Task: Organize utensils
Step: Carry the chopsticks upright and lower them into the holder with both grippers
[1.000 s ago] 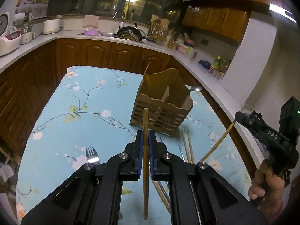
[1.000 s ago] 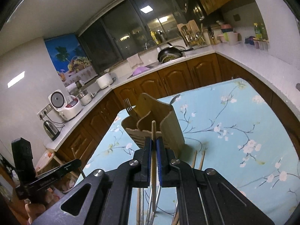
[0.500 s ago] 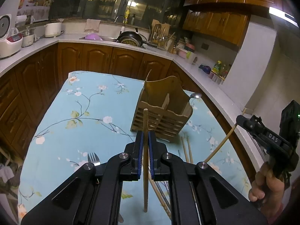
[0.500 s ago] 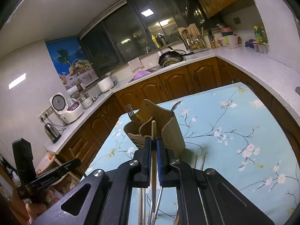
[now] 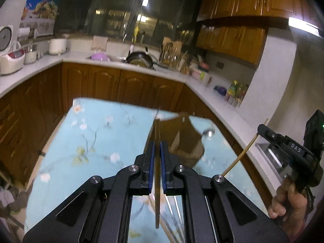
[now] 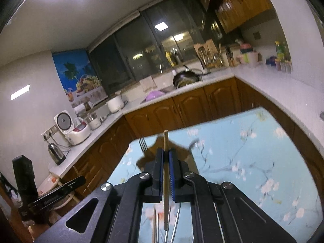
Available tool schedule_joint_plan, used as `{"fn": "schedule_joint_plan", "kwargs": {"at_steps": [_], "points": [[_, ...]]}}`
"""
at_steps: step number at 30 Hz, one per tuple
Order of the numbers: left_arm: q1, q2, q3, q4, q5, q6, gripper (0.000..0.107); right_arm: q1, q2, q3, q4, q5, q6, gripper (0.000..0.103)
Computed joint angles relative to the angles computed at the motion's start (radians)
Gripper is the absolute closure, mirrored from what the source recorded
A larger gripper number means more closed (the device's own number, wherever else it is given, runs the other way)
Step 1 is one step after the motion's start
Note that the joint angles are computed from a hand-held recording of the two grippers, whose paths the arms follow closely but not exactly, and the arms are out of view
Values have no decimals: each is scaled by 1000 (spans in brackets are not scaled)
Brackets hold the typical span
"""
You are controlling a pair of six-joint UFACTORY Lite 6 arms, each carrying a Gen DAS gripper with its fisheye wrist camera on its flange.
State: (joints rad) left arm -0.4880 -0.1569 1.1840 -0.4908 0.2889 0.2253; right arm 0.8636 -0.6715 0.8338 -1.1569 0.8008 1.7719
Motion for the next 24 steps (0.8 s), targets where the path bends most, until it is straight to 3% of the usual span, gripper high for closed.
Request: {"fn": "schedule_joint_plan", "kwargs": {"at_steps": [11, 16, 19, 24], "points": [[29, 362, 573, 45, 15, -78, 102, -330, 231, 262, -29, -243, -138, 98], [9, 583, 850, 274, 11, -324, 102, -387, 302, 280, -116, -293, -72, 98], [-3, 668, 909, 393, -6, -450, 102, -399, 347, 267, -195, -308, 5, 98], [-4, 710, 817, 410, -98, -496, 102, -410, 363, 182, -323, -325, 153, 98]]}}
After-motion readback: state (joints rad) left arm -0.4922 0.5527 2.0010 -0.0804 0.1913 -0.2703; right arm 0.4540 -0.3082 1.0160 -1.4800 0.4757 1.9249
